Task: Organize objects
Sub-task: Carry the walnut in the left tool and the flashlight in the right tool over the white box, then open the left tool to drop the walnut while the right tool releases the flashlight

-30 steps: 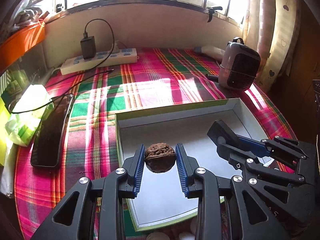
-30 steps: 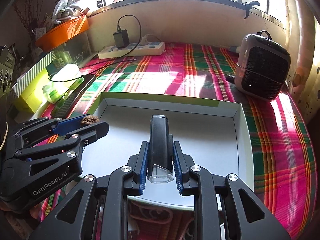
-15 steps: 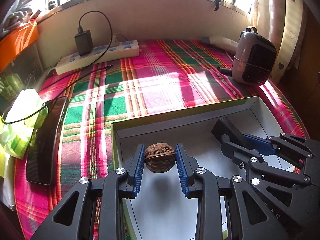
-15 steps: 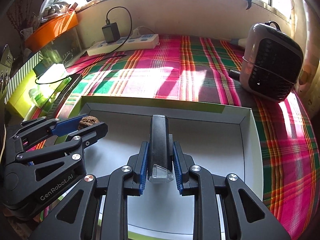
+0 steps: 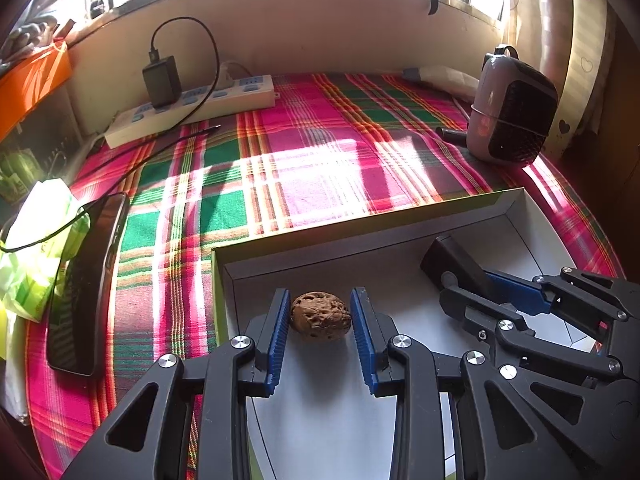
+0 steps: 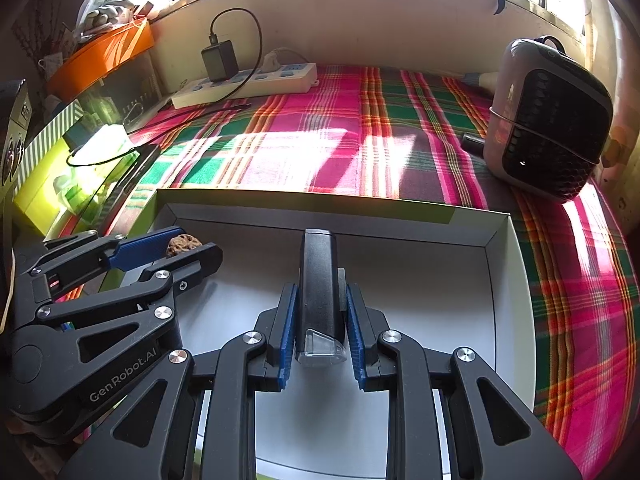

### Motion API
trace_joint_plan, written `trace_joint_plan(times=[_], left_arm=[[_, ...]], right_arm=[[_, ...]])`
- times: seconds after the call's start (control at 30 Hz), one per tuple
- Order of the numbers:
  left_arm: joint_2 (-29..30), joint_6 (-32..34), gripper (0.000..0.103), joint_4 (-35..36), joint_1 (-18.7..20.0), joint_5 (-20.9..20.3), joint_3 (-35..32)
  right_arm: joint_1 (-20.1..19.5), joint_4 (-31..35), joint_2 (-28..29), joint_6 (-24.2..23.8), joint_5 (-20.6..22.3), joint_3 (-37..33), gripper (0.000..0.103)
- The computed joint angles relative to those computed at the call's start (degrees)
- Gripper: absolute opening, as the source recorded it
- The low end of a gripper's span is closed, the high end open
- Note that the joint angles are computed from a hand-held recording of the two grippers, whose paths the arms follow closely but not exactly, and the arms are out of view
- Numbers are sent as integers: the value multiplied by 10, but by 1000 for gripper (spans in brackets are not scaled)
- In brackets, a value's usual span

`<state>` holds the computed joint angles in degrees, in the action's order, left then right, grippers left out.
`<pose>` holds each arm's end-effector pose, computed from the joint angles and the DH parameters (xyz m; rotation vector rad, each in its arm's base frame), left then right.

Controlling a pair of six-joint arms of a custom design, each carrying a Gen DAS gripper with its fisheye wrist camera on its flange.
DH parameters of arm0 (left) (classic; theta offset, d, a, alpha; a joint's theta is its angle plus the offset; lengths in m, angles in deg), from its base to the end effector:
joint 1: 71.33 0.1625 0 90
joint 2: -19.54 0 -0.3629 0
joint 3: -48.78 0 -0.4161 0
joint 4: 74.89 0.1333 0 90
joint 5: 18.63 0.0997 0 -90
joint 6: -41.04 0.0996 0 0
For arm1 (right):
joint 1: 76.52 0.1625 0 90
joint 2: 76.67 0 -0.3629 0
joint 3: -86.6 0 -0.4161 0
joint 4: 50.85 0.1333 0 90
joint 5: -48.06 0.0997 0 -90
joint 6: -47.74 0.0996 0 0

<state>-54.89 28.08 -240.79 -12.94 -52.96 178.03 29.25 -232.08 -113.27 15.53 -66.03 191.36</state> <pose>-0.0525 -0.4965 0.1554 0.1456 2.2436 -0.8332 0.2450 -0.5267 -0.0520 0.9668 -2.4548 0.4520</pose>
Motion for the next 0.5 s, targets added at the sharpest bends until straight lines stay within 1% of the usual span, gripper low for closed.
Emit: trace_joint_plan(times=[0.4, 0.5], left_arm=[[1, -3, 29, 3, 0, 2, -1], [0, 0, 32, -4, 0, 2, 2]], right_arm=[[0, 2, -4, 5, 0, 5, 25], [-1, 0, -8, 5, 3, 9, 27]])
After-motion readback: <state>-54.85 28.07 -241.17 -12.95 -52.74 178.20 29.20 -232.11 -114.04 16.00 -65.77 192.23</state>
